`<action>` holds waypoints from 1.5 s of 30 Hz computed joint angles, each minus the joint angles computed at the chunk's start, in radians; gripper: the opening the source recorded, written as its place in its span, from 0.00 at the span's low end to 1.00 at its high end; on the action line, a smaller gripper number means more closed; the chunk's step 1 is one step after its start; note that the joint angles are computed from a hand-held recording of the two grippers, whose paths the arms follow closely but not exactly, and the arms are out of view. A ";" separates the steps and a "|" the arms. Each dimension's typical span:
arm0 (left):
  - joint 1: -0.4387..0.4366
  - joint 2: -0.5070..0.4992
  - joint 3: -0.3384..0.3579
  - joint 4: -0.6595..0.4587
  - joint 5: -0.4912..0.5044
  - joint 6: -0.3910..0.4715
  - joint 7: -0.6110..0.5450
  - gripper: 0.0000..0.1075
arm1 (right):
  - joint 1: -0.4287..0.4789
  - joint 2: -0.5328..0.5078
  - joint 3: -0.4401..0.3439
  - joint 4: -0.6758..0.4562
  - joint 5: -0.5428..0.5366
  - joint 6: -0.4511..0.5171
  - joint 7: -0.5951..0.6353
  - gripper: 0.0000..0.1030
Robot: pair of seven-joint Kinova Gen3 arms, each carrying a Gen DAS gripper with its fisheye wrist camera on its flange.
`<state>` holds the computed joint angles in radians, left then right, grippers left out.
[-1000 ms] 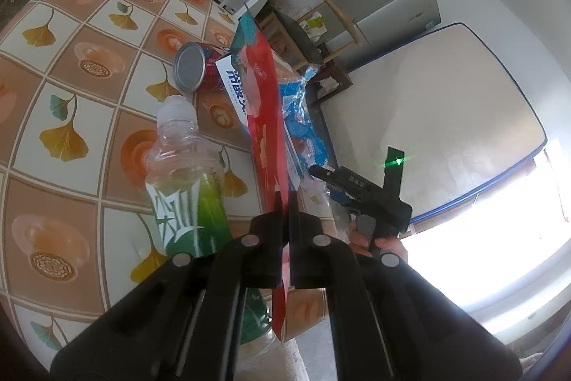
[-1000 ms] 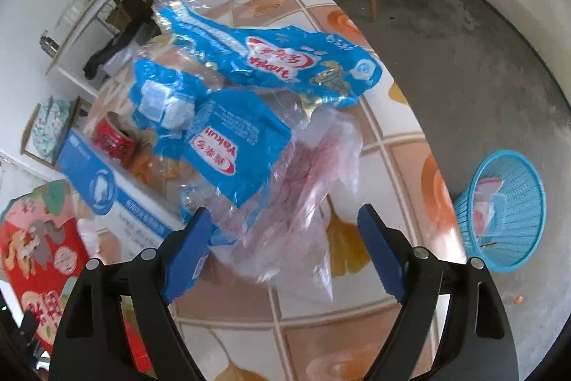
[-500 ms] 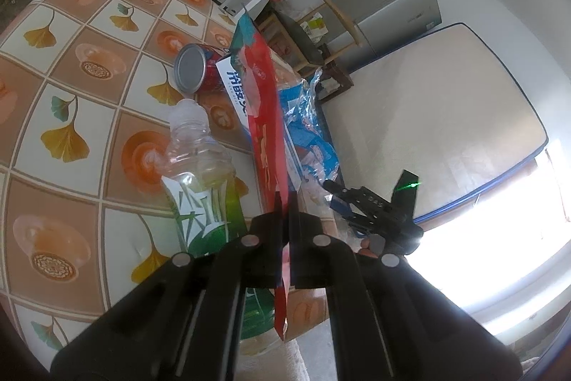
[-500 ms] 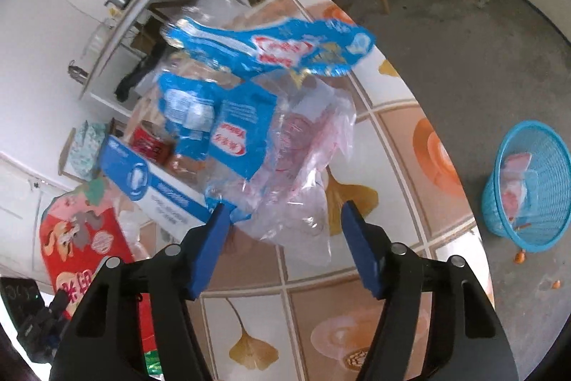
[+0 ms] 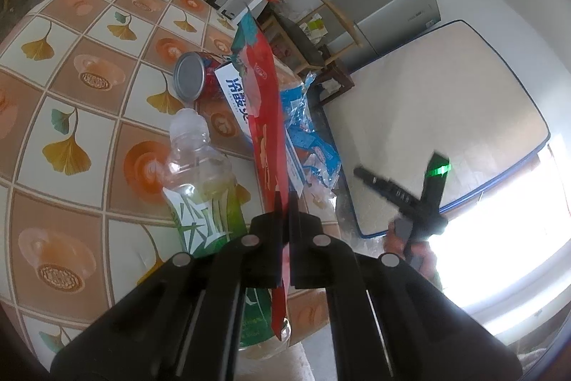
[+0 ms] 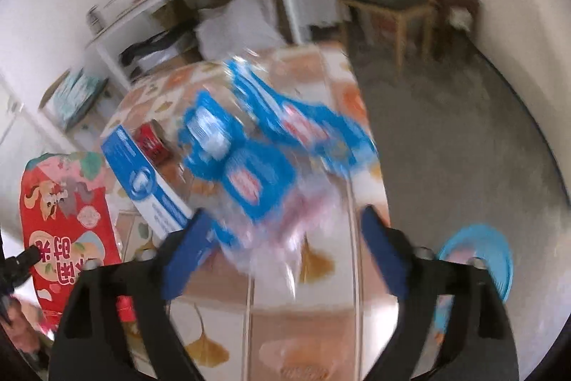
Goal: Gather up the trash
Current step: 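Lift the blue Yakult bags with the right tool while the left tool holds the red bag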
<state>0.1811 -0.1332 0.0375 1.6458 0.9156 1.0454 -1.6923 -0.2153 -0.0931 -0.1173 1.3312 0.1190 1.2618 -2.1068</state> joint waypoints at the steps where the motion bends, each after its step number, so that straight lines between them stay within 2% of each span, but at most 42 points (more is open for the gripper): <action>1: 0.000 0.002 -0.002 0.001 0.004 0.002 -0.003 0.01 | 0.012 0.037 -0.003 -0.046 -0.002 0.021 0.041 0.89; 4: -0.002 0.008 -0.006 0.001 0.017 0.014 -0.012 0.01 | 0.084 0.174 -0.056 -0.185 0.000 0.090 0.163 0.90; 5: -0.004 0.010 -0.007 0.000 0.019 0.018 -0.015 0.01 | 0.093 0.220 -0.053 -0.232 -0.011 0.112 0.203 0.90; 8: -0.008 0.013 -0.006 -0.002 0.023 0.026 -0.021 0.01 | 0.100 0.358 -0.004 -0.370 -0.094 0.210 0.319 0.90; 9: -0.009 0.014 -0.005 -0.002 0.024 0.028 -0.023 0.01 | 0.081 0.405 0.035 -0.415 -0.107 0.245 0.345 0.90; 11: -0.012 0.015 -0.005 -0.003 0.026 0.032 -0.025 0.01 | 0.089 0.495 0.067 -0.507 -0.156 0.326 0.357 0.90; 13: -0.015 0.016 -0.005 -0.006 0.026 0.039 -0.024 0.01 | 0.132 0.553 0.026 -0.578 -0.177 0.388 0.341 0.91; 16: -0.018 0.016 -0.004 -0.006 0.028 0.042 -0.024 0.01 | 0.164 0.582 -0.045 -0.623 -0.125 0.405 0.312 0.91; 18: -0.019 0.016 -0.005 -0.006 0.031 0.043 -0.028 0.01 | 0.154 0.582 -0.029 -0.629 -0.124 0.412 0.299 0.90; 22: -0.020 0.014 -0.004 -0.004 0.031 0.040 -0.029 0.01 | 0.064 0.576 0.066 -0.624 -0.081 0.420 0.307 0.74; 25: -0.018 0.010 -0.001 0.001 0.028 0.033 -0.025 0.01 | 0.039 0.562 0.070 -0.603 -0.038 0.409 0.290 0.57; 27: -0.016 0.008 0.000 0.002 0.026 0.030 -0.021 0.01 | 0.026 0.558 0.109 -0.610 -0.064 0.417 0.288 0.37; 30: -0.013 -0.002 0.002 0.005 0.015 0.018 -0.011 0.01 | 0.030 0.553 0.124 -0.619 -0.073 0.425 0.280 0.24; 35: -0.003 -0.020 0.003 0.010 -0.007 -0.006 0.004 0.01 | 0.006 0.484 0.183 -0.558 -0.102 0.352 0.247 0.18; 41: 0.013 -0.048 -0.004 0.021 -0.022 -0.036 0.012 0.01 | 0.056 0.387 0.096 -0.484 -0.050 0.242 0.174 0.12; 45: 0.033 -0.081 -0.008 0.039 -0.018 -0.081 -0.006 0.00 | 0.124 0.294 -0.031 -0.422 0.032 0.165 0.110 0.10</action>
<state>0.2143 -0.2143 0.0291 1.6850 0.8979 0.9643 -1.6982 -0.0915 0.2012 -0.1482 0.9089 0.1508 1.4269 -1.9964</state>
